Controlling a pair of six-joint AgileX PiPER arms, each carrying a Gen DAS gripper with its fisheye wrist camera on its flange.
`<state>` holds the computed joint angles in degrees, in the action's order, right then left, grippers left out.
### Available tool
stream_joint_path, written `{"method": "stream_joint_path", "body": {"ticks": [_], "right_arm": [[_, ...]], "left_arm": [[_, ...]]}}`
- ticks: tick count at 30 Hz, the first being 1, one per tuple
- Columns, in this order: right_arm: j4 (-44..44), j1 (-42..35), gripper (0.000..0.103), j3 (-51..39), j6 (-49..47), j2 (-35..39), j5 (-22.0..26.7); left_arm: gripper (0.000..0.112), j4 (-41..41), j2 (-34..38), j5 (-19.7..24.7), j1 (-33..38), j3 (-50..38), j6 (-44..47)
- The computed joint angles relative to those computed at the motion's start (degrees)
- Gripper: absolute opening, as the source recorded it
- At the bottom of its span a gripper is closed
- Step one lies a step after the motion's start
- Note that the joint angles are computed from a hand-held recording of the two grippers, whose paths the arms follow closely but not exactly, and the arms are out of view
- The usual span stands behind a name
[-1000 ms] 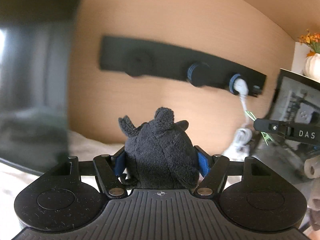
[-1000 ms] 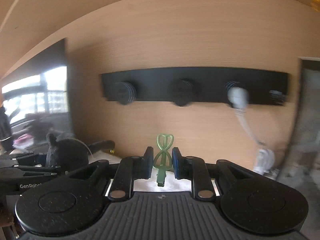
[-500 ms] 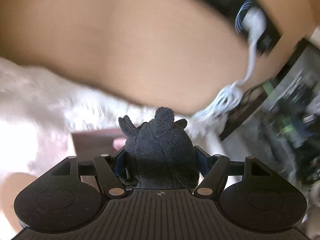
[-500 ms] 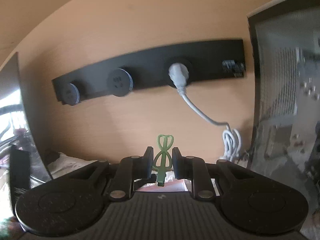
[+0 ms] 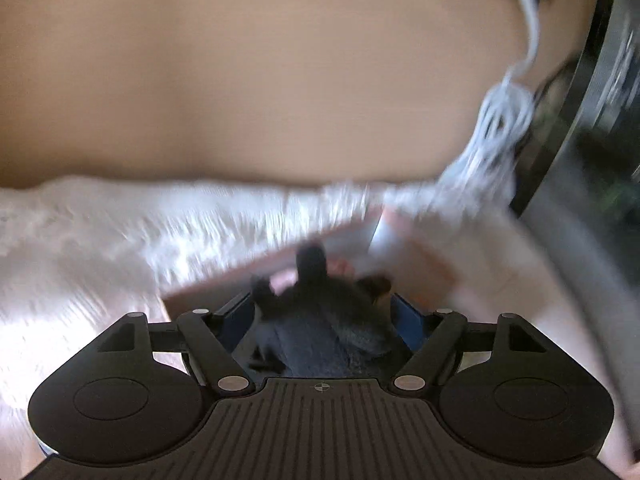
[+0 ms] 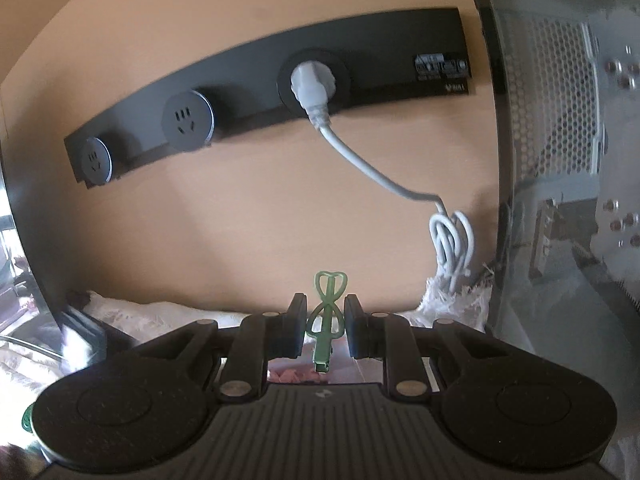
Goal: Organize soft objects
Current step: 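Carry plush toy and clip into the pink box and open both tools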
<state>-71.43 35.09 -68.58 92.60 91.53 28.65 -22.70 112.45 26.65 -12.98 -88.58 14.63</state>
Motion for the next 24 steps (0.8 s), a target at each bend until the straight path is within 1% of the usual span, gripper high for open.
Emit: {"method": "stream_joint_path", "body": {"ticks": [1, 2, 3, 4, 5, 6, 7, 8, 9, 10, 11, 12, 13, 14, 15, 16, 18, 19, 21, 24], "right_arm": [[0.8, -0.2, 0.02, 0.1, -0.7, 0.2, -0.5], [1.7, -0.4, 0.02, 0.2, -1.4, 0.3, -1.1], [2.3, -0.5, 0.02, 0.4, -2.1, 0.5, -2.1], [2.6, -0.6, 0.02, 0.7, -2.8, 0.7, -3.1], [2.8, -0.7, 0.02, 1.1, -3.7, 1.0, -4.6], [3.4, -0.9, 0.02, 1.5, -5.0, 1.5, -6.3], [4.7, -1.1, 0.02, 1.6, -7.1, 2.2, -7.9], [6.3, -1.2, 0.02, 1.6, -9.5, 3.4, -9.1], [8.0, -1.1, 0.02, 1.4, -12.0, 4.8, -9.7], [10.2, -1.1, 0.02, 0.8, -14.7, 6.4, -9.8], [12.6, -1.0, 0.02, -0.1, -17.5, 8.4, -9.2], [14.8, -0.9, 0.02, -1.1, -20.0, 10.6, -8.3], [17.2, -1.1, 0.02, -2.2, -22.6, 12.7, -7.6], [17.9, -1.2, 0.02, -3.3, -23.1, 14.8, -6.7], [16.4, -1.2, 0.02, -3.8, -21.4, 16.1, -6.1], [16.6, -1.6, 0.02, -4.3, -21.6, 16.7, -6.3], [22.0, -2.7, 0.02, -5.9, -26.4, 17.4, -6.3], [23.8, -2.8, 0.02, -6.8, -27.9, 17.8, -5.5], [22.5, -1.9, 0.02, -8.1, -27.2, 18.5, -2.3], [18.3, 0.5, 0.021, -8.1, -23.8, 18.3, 1.9]], "left_arm": [[0.08, -4.2, -2.5, -2.5, 1.0, 2.9, 2.9], [0.079, -6.8, -3.7, -7.3, 0.7, 5.4, 3.6], [0.077, -10.0, -4.2, -10.0, 1.4, 5.6, 2.0], [0.073, -10.9, -5.0, -10.5, 1.9, 6.4, 0.9], [0.069, -11.6, -4.8, -8.7, 2.5, 5.4, 1.3], [0.059, -10.1, -3.7, -4.5, 2.6, 4.3, 3.6], [0.048, -8.6, -2.3, 0.5, 3.5, 1.5, 3.7], [0.044, -4.9, -1.1, 3.2, 3.2, -0.5, 1.5], [0.041, -0.8, -0.1, 4.8, 2.6, -1.9, -1.1], [0.041, 1.1, 0.7, 4.8, 2.1, -2.1, -1.9], [0.041, 0.6, 1.4, 3.5, 1.9, -2.2, -2.0], [0.041, -1.6, 0.9, 3.4, 2.6, -1.3, -0.5], [0.043, -2.3, 1.8, 4.3, 2.9, -2.5, -1.0], [0.046, -4.3, 2.7, 5.8, 3.5, -3.8, 0.1], [0.049, -6.4, 3.7, 7.5, 3.9, -5.0, 1.5], [0.05, -6.2, 4.3, 8.1, 3.7, -6.0, 1.0], [0.05, -2.7, 4.4, 6.8, 2.3, -6.2, -1.6], [0.052, -0.5, 4.1, 6.2, 1.6, -6.0, -3.3], [0.053, 3.8, 3.0, 3.8, 0.2, -4.2, -5.8], [0.053, 11.0, 0.6, 0.0, -1.5, -0.4, -9.2]]}}
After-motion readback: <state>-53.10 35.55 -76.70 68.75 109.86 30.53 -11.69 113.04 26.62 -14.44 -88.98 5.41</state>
